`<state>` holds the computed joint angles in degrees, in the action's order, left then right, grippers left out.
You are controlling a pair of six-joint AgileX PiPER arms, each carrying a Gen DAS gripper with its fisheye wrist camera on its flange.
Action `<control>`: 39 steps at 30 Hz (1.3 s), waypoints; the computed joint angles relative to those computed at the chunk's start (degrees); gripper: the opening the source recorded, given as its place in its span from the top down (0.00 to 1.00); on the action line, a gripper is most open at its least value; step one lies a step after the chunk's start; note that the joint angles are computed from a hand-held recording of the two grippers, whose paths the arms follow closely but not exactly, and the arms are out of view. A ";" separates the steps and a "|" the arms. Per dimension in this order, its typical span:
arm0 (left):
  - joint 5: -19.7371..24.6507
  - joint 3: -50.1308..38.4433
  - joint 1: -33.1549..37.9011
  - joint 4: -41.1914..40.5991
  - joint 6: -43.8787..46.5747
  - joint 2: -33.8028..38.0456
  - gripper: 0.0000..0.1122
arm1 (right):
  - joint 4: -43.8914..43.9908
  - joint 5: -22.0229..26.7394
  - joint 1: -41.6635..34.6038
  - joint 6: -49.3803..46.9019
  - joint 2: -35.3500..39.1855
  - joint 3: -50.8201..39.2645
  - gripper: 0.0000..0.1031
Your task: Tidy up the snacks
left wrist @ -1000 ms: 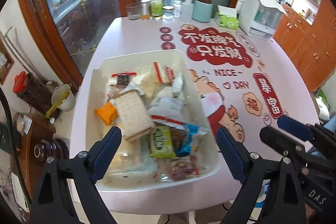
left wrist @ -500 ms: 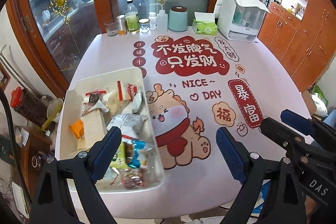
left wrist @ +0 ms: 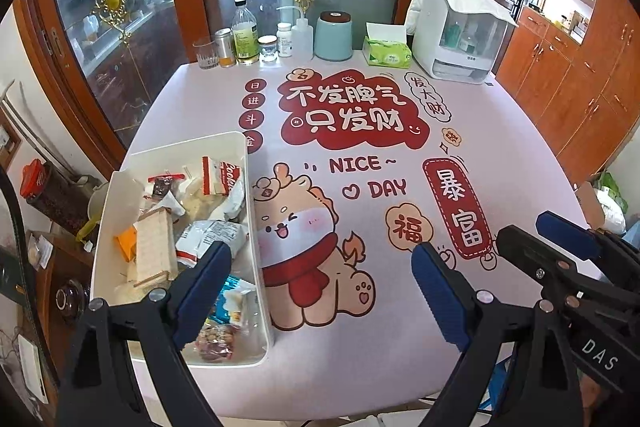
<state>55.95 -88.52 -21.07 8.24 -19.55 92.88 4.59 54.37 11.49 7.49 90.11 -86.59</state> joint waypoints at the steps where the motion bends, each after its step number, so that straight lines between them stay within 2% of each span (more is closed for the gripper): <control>1: 0.08 -0.35 -0.30 0.36 -0.63 0.41 0.19 | 0.14 0.05 -0.32 -0.58 0.22 -0.22 0.46; 18: 0.36 -1.35 -2.09 2.55 -5.69 1.43 0.19 | 2.88 1.06 -3.26 -6.27 1.43 -1.24 0.46; 39: 0.36 -1.00 -2.31 2.42 -5.73 1.20 0.19 | 4.15 1.25 -4.30 -7.85 1.56 -0.97 0.46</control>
